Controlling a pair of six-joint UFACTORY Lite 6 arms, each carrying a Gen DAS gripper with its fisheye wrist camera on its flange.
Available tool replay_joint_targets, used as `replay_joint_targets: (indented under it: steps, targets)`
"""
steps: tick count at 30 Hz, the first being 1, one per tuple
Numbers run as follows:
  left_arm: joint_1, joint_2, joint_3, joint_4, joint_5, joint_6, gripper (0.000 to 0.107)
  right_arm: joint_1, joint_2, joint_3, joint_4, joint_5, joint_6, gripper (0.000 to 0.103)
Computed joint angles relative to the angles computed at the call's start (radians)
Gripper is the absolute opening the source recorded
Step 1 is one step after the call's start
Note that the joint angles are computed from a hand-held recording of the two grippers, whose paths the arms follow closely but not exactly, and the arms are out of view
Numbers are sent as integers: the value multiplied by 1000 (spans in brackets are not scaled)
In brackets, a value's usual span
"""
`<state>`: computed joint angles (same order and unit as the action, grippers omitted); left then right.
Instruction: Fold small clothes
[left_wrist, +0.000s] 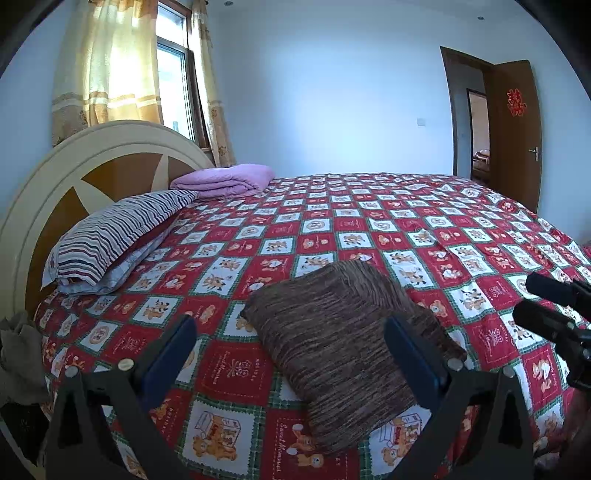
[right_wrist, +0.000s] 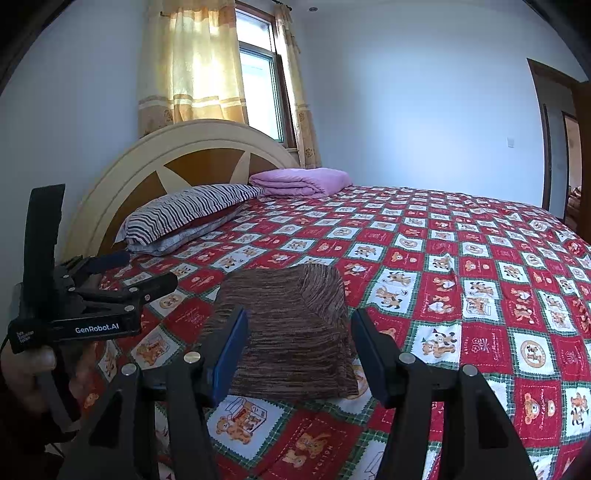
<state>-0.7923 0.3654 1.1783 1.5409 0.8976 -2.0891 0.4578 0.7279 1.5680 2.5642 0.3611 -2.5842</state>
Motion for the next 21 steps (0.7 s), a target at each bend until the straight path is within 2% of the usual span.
replay_joint_targets:
  steps: [15, 21]
  targets:
    - [-6, -4, 11, 4, 3, -1, 103, 11, -1, -10, 65, 14, -49, 59]
    - [1, -28, -3, 11, -3, -7, 103, 6, -34, -58, 133, 60, -105, 59]
